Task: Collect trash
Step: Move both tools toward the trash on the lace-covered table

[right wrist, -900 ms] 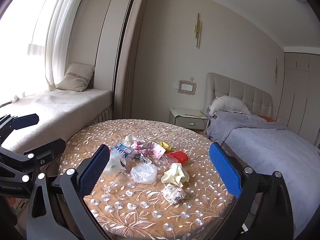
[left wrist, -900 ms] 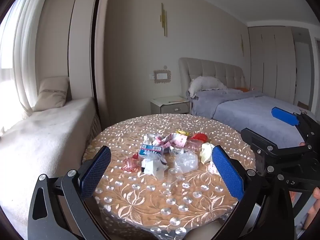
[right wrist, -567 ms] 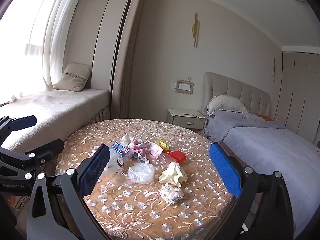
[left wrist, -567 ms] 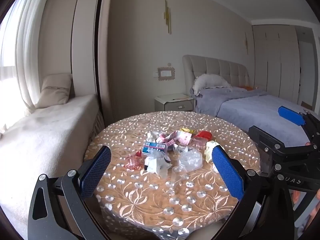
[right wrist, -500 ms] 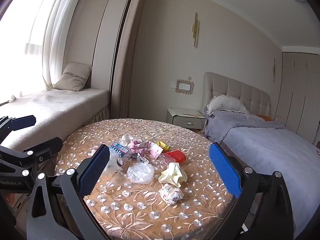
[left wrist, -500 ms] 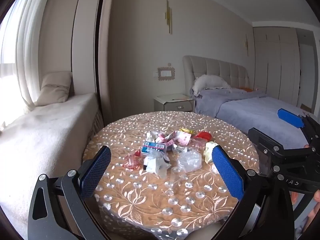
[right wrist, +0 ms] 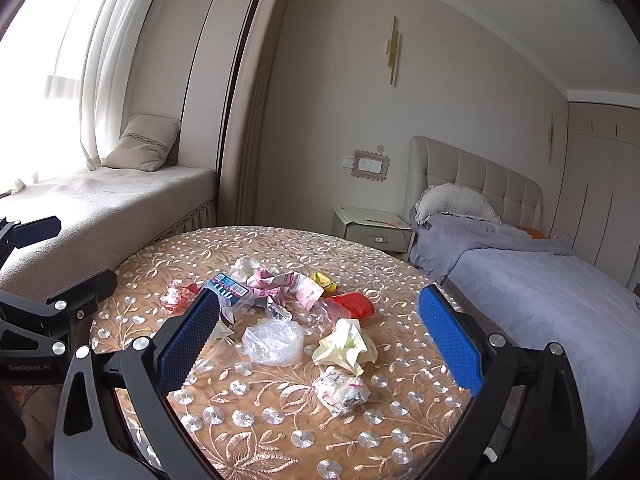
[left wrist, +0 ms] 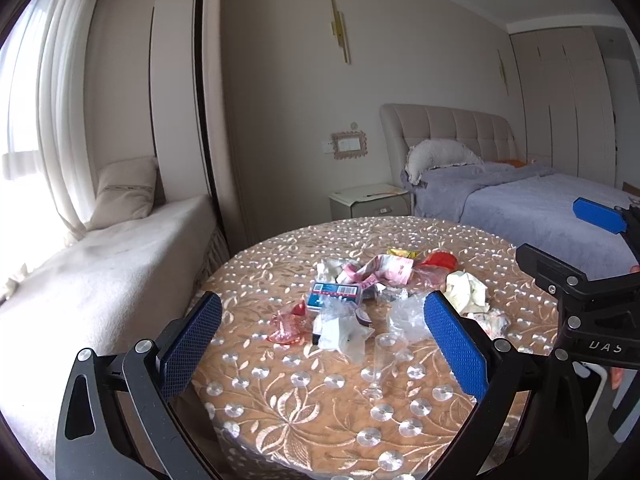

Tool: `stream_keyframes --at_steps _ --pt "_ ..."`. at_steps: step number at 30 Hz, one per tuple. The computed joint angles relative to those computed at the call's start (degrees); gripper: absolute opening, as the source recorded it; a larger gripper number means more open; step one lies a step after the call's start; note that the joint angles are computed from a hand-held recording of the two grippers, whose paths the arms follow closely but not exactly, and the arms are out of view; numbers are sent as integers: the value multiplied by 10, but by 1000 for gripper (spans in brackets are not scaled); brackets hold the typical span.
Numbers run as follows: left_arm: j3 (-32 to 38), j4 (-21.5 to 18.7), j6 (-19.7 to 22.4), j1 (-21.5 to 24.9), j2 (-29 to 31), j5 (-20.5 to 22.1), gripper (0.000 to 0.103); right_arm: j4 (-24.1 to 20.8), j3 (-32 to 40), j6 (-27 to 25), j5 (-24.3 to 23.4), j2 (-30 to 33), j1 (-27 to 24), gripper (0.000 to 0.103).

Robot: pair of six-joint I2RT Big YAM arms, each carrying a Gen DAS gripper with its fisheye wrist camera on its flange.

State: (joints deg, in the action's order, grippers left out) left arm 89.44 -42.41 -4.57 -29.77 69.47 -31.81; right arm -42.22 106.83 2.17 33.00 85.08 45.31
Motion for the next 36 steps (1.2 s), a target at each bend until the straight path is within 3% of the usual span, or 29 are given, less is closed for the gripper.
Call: stream_keyframes --at_steps 2,6,9,14,20,26,32,36 --pt "18 -19 -10 22 16 33 99 -13 11 9 -11 10 -7 99" --pt "29 -43 -38 38 30 54 99 -9 18 4 -10 25 -15 99" --pt "25 -35 -54 58 37 93 99 4 13 -1 -17 32 -18 99" --pt "36 -45 -49 71 62 99 99 -8 30 18 -67 55 -33 99" --pt "46 -52 -50 88 94 123 99 -24 65 13 -82 98 -40 99" --pt "93 -74 -42 120 149 163 99 -74 120 37 -141 148 -65 99" --pt "117 -94 -47 146 186 210 99 -125 184 19 -146 203 -76 99" --pt "132 -95 -60 159 207 249 99 -129 199 3 -136 219 -74 99"
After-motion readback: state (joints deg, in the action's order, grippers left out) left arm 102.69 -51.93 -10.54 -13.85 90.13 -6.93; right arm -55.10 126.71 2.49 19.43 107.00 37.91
